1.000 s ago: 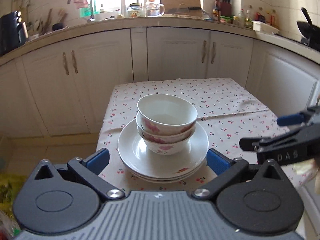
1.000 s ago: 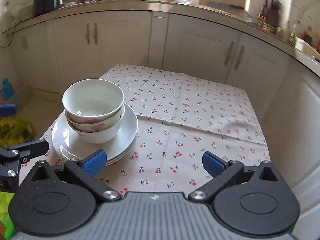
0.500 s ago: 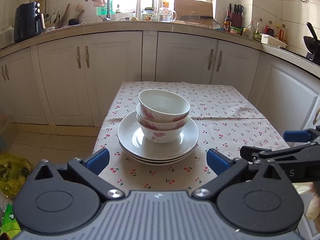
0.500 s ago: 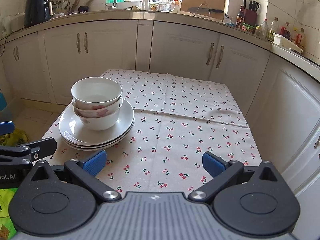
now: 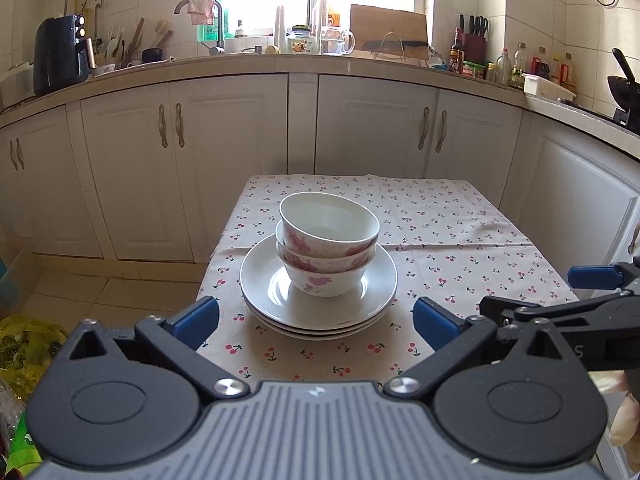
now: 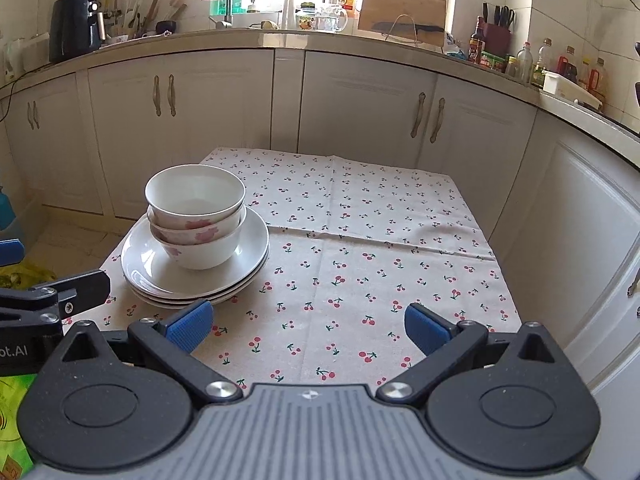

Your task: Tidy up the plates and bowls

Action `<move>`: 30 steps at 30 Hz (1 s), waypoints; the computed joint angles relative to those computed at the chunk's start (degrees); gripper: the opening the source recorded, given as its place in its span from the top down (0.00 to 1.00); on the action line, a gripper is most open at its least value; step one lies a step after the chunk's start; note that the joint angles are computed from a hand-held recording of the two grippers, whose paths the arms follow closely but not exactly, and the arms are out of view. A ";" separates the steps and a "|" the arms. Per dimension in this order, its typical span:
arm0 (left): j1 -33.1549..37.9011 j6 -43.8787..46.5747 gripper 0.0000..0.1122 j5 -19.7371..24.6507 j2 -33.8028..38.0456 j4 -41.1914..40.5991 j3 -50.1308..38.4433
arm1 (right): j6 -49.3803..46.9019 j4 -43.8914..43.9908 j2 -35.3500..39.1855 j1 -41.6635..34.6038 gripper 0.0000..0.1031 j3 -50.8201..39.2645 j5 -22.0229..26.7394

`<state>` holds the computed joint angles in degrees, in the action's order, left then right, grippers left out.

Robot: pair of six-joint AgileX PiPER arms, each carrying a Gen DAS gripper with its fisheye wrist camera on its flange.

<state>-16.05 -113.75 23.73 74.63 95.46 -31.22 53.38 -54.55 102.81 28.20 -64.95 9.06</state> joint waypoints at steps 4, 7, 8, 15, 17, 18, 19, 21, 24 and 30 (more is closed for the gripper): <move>-0.39 0.91 0.09 0.25 -0.44 -0.81 -0.07 | 3.85 -3.68 -0.56 0.03 0.00 0.63 -0.06; -0.26 1.31 0.09 0.04 -0.70 -1.26 -0.10 | 7.56 -7.26 -0.91 0.08 0.00 1.07 -0.04; -0.33 1.23 0.09 0.15 -0.76 -1.18 -0.08 | 8.48 -8.11 -1.03 0.14 0.00 1.22 0.02; -0.80 1.78 0.09 0.81 -0.70 -1.81 -0.26 | 12.27 -11.73 -1.25 0.27 0.00 1.57 0.21; -0.76 2.10 0.09 0.68 -0.74 -2.16 -0.33 | 12.33 -11.75 -1.30 0.27 0.00 1.54 0.28; -0.84 2.27 0.09 0.75 -0.74 -2.39 -0.36 | 12.33 -11.75 -1.30 0.27 0.00 1.54 0.28; -0.90 2.39 0.09 0.84 -0.77 -2.57 -0.40 | 12.35 -11.74 -1.31 0.31 0.00 1.56 0.38; -0.92 2.31 0.09 0.91 -0.69 -2.52 -0.45 | 12.85 -12.18 -1.29 0.35 0.00 1.51 0.49; -1.01 2.23 0.09 0.97 -0.59 -2.52 -0.51 | 13.46 -12.76 -1.33 0.35 0.00 1.52 0.64; -0.88 2.38 0.09 0.86 -0.61 -2.57 -0.55 | 15.06 -14.36 -1.40 0.41 0.00 1.64 0.88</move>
